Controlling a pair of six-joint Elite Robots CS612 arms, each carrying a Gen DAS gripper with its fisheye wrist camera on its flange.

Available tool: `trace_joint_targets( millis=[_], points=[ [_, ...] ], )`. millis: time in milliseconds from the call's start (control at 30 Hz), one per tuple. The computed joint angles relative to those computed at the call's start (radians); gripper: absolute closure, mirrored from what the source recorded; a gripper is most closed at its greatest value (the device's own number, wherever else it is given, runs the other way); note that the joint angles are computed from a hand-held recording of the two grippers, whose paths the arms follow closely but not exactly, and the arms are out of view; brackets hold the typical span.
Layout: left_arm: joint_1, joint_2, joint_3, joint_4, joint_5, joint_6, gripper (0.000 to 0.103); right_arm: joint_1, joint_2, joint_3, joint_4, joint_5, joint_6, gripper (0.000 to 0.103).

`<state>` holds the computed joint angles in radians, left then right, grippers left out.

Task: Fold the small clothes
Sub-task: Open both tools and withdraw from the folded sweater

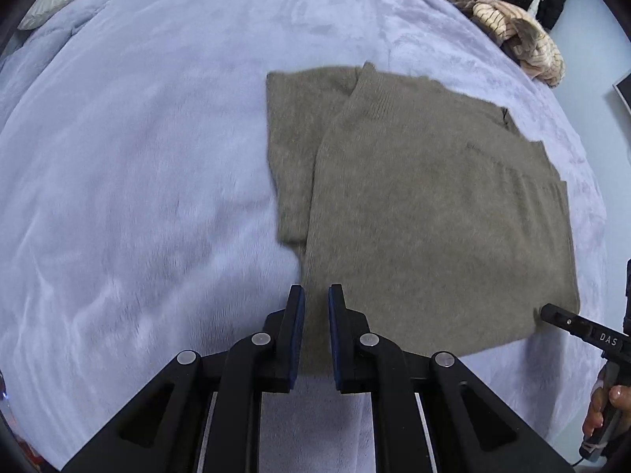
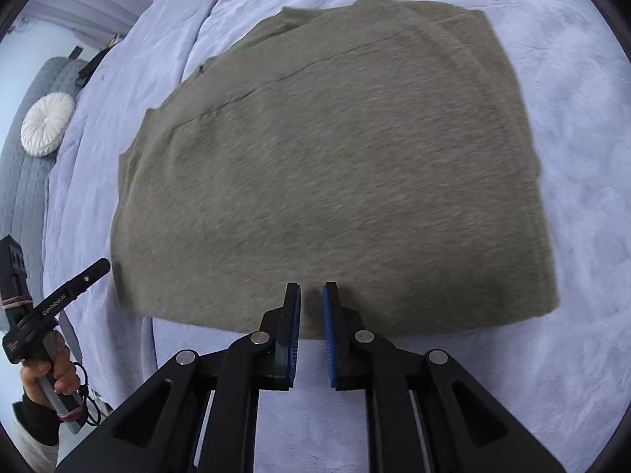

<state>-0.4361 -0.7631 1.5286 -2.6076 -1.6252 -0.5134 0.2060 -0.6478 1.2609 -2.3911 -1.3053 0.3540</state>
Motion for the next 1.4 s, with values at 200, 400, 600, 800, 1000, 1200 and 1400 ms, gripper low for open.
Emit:
trace_joint_targets(
  millis=[200,400,600,800,1000,1200,1400],
  points=[
    [0.008,0.0,0.047,-0.024,-0.054,-0.069,0.09,0.021,0.033,-0.042,0.08,0.0,-0.023,0.091],
    [-0.002,-0.012,0.045,-0.003,-0.03,-0.056,0.09,0.012,0.008,-0.012,0.083,0.021,0.008,0.09],
    [-0.009,-0.029,0.049,0.02,-0.018,-0.073,0.09,0.01,-0.029,0.045,0.072,0.058,0.035,0.071],
    [-0.017,-0.044,0.056,0.043,-0.008,-0.082,0.09,0.014,-0.046,0.07,0.068,0.084,0.051,0.056],
    [-0.035,-0.062,0.071,0.048,0.071,-0.101,0.005,0.025,-0.039,0.049,0.084,0.082,0.034,0.046],
    [-0.039,-0.071,0.077,0.053,0.095,-0.079,0.005,0.029,-0.034,0.041,0.08,0.087,0.045,0.04],
    [-0.044,-0.069,0.072,0.064,0.122,-0.064,0.002,0.028,-0.036,0.06,0.024,0.121,0.071,0.017]
  ],
)
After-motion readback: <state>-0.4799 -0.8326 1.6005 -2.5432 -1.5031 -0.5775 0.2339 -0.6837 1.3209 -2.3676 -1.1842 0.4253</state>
